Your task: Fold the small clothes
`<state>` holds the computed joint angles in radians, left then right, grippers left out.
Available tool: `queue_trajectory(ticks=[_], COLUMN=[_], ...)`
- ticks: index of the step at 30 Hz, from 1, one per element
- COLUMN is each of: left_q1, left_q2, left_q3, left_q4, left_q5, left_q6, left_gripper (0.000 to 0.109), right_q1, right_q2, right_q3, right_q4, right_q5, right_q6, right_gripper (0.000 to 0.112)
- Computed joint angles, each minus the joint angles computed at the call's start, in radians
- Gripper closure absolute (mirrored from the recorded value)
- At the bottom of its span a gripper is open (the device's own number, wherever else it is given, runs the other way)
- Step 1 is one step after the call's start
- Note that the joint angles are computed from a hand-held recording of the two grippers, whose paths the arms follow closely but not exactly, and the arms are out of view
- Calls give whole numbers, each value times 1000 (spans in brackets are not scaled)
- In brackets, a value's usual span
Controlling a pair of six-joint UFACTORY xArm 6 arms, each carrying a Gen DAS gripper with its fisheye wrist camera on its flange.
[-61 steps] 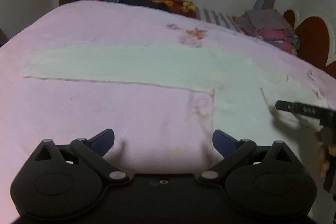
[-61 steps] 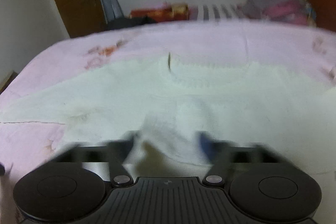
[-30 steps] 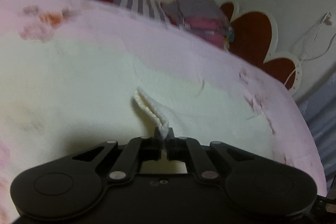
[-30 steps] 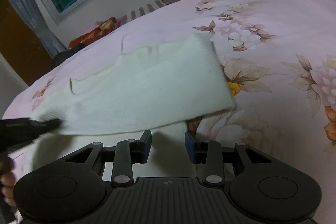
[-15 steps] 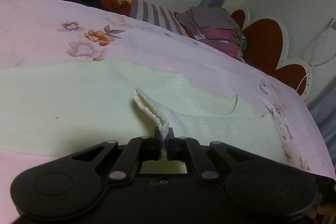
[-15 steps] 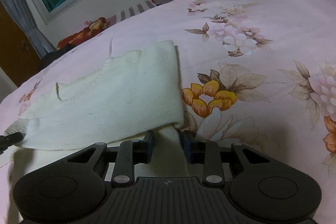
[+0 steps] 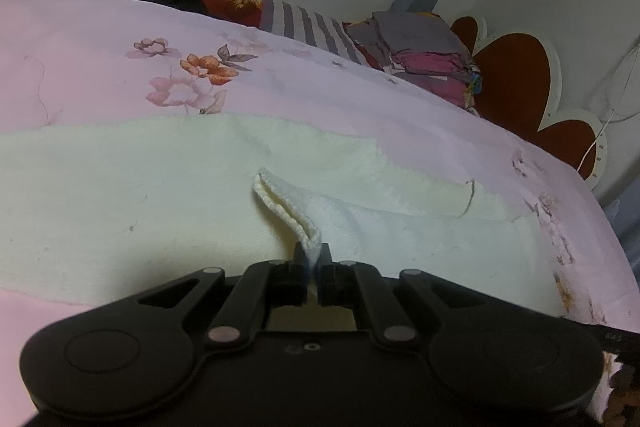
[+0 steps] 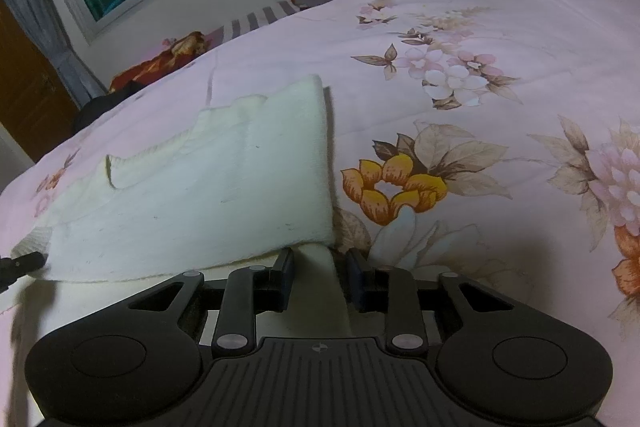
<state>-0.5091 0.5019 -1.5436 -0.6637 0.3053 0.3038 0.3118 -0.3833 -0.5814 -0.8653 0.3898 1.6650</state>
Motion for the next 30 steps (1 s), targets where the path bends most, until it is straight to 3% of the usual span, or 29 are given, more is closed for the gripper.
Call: queue_trajectory(ticks=[5,10,13,14,16,19,25,28,30], left_q1=[3,1,0,1,0,3,12,15,19], left_q2=[9,14,12,8,-8,-2,71,66,62], left_q3=[-1,-1,3,7,31,27,-64,-45,-38], left_q4=[23,57,59,50,122,157,339,302,263], left_q5=[5,2,1,0,-36,-63,-29,-45,-46], left_q6=[-14,-48,-51,-42,-92,-119,-307,-310,-293], left_gripper=[105,105,104,102,89,87,91,95,96], right_q1=[-9,-46,-56,-60,-70,-90,-126,-111,-136], right_q2=[-93,0,53,47,11,-2,195,310,345], right_q3=[35,-19,-28,-26,-19,-31,-159,-229,-266], right_q4=[-112,-83,23,44,-37,-99,-27,66,-28], right_q5=[-11,-75,-81,-85,-97,-106,-258,-328,-319], right_q6=[73,-15,-121,-141,-82,-46,-186,-365,-312], right_gripper=[105,105,105,105,105,105,105,105,105])
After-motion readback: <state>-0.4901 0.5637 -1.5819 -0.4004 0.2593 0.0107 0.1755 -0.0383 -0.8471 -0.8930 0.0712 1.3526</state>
